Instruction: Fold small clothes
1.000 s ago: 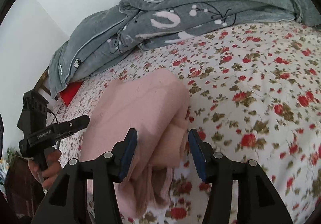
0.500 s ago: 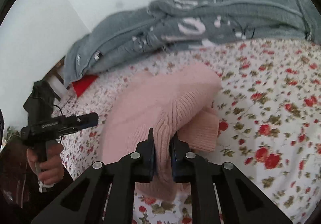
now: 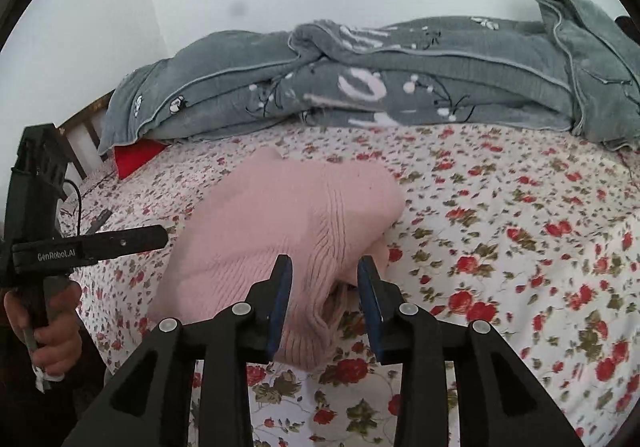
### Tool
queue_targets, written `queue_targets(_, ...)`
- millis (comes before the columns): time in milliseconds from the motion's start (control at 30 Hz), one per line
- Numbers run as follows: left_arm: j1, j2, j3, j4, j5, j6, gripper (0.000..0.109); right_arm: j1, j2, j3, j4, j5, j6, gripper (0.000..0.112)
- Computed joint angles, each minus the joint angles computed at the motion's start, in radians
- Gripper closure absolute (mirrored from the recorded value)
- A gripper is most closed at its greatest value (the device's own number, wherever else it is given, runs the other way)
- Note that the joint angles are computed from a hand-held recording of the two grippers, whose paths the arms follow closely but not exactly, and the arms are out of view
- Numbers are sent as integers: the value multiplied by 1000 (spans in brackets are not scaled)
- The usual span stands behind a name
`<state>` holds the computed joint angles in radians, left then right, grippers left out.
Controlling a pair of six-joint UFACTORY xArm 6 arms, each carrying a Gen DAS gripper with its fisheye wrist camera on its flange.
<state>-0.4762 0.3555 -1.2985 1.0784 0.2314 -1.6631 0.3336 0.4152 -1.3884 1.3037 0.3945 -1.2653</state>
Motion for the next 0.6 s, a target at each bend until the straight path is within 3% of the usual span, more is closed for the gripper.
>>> queue_targets(100, -35, 31, -64, 177, 60, -109, 53, -18, -12, 20, -23, 1, 38, 79)
queue_targets(167, -43, 78, -91, 95, 56, -24, 56, -37, -17, 34, -50, 23, 71, 79)
queue_targets(233, -63, 117, -118, 17, 114, 49, 59, -59, -23, 54, -75, 32, 96, 79)
queue_targets(333, -93, 138, -128, 92, 194, 8, 59, -78, -30, 74, -84, 26, 91, 78)
queue_targets(467, -66, 109, -73, 128, 111, -66, 59, -98, -30, 73, -85, 54, 103, 72)
queue_targets(600, -63, 68, -34, 103, 87, -43, 59, -97, -27, 50, -61, 76, 92, 70)
